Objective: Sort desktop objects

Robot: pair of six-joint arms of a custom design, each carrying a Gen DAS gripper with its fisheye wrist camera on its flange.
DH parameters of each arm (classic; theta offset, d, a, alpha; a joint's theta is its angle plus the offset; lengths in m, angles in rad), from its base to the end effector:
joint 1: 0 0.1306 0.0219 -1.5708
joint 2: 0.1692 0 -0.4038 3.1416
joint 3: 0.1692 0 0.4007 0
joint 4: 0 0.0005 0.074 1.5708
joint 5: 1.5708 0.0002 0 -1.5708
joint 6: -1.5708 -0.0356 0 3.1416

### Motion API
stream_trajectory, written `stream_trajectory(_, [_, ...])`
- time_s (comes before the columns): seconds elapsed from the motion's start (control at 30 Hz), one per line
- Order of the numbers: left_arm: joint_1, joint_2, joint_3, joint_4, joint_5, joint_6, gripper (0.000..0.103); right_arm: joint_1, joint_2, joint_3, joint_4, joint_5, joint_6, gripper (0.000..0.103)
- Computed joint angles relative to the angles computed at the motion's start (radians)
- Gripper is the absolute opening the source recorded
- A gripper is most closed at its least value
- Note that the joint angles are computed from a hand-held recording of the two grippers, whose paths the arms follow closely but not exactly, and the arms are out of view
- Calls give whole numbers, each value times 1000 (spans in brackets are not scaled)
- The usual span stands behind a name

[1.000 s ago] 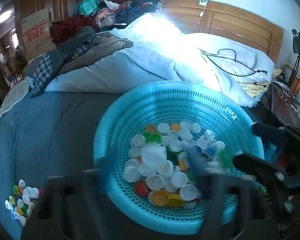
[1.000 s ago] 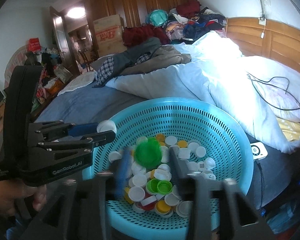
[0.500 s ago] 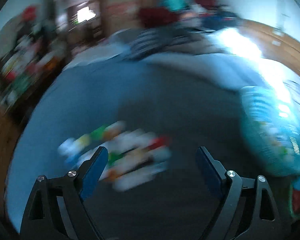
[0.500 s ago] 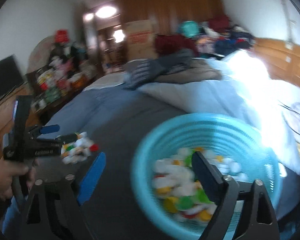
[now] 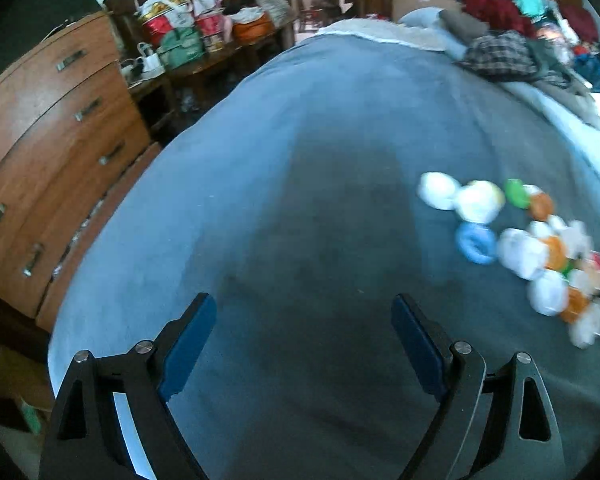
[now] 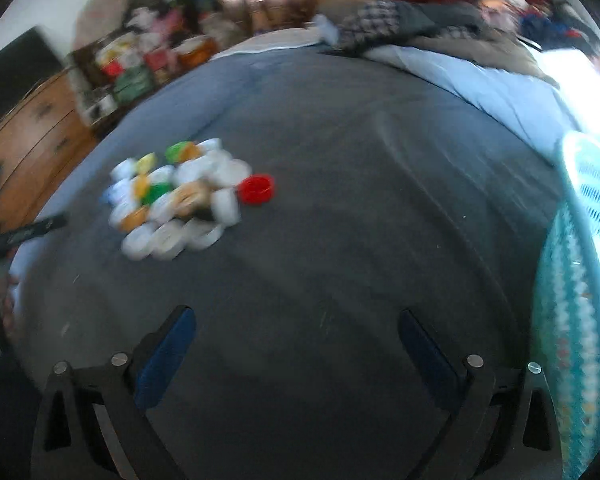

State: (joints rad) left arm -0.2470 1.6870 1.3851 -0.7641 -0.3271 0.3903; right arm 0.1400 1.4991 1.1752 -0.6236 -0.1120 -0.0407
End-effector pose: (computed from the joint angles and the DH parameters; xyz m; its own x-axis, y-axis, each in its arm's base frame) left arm 0.5555 -0.1288 0.3045 -0.8157 -0.1659 -0.5542 -0.2481 0.9657 0.0761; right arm 0.4993 0.0739 0.3160 -0.8116 -0.0735 -0.5795 -0.1704 0.9787 0.1144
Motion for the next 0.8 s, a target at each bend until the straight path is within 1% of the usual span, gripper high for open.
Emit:
stream_trajectory(0.03, [7, 18, 15, -21, 12, 5, 97, 7, 28, 18, -14, 37, -7, 103])
stream_trajectory(0.07, [15, 19, 9, -9, 27, 7, 99, 11, 54, 35, -31, 58, -16, 103])
stream_trajectory(0.1, [15, 15, -4, 15, 25, 11, 101, 14, 71, 44, -40, 54, -30, 103])
stream_trajectory(0.23, [9, 9, -26, 44, 4, 7, 101, 24, 65, 11, 32, 90, -76, 103])
stream_trajectory(0.33, [14, -5, -47, 70, 32, 23, 101, 31, 45, -32, 108, 120, -77, 103])
stream_trajectory(0.37, [17, -7, -51, 77, 35, 21, 101, 37, 39, -38, 119, 130, -80, 103])
stream_trajectory(0.63, [15, 1, -36, 73, 24, 2, 102, 41, 29, -46, 127, 130, -85, 103])
stream_trajectory(0.8, [10, 3, -32, 75, 14, 3, 102, 38, 28, -51, 134, 125, -86, 103])
